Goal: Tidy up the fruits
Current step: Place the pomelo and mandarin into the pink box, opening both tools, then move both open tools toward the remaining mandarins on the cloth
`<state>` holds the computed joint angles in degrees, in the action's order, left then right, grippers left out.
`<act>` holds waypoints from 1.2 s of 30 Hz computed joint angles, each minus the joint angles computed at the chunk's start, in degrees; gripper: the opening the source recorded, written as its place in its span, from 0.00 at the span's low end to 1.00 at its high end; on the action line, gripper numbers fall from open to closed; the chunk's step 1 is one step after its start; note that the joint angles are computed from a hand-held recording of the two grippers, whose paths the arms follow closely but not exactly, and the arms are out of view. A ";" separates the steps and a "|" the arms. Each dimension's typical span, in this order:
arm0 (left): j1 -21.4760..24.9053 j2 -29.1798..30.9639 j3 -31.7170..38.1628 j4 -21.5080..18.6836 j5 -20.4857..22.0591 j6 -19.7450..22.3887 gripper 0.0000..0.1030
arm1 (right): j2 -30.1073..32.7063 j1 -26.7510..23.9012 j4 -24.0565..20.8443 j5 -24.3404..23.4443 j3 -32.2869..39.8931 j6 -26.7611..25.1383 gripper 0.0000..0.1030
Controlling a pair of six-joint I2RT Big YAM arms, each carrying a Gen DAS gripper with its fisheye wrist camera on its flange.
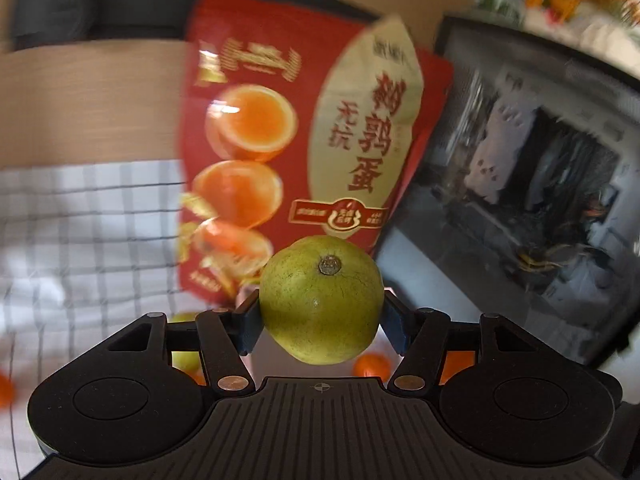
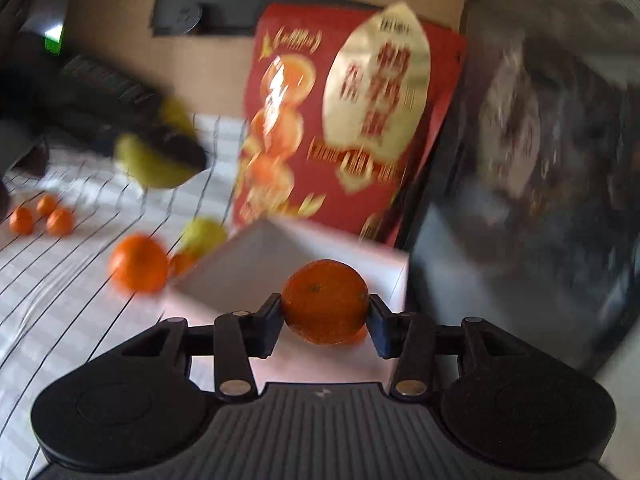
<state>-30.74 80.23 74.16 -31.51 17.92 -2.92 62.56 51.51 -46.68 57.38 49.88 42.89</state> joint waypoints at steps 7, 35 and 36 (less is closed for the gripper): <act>-5.94 15.70 12.45 -9.36 -8.31 5.60 0.64 | 3.60 -13.57 5.75 -17.74 0.08 -1.06 0.43; 17.38 -14.48 -25.72 4.72 -6.18 -6.97 0.59 | 7.58 -0.16 16.78 -5.90 -1.76 -9.25 0.69; 18.93 -15.64 -27.06 3.73 -6.22 -7.18 0.59 | 8.16 -0.47 18.87 -6.98 -1.51 -11.81 0.69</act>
<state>-11.82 64.59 47.10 -27.79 11.70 -10.10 70.72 51.04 -27.81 50.40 48.37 31.08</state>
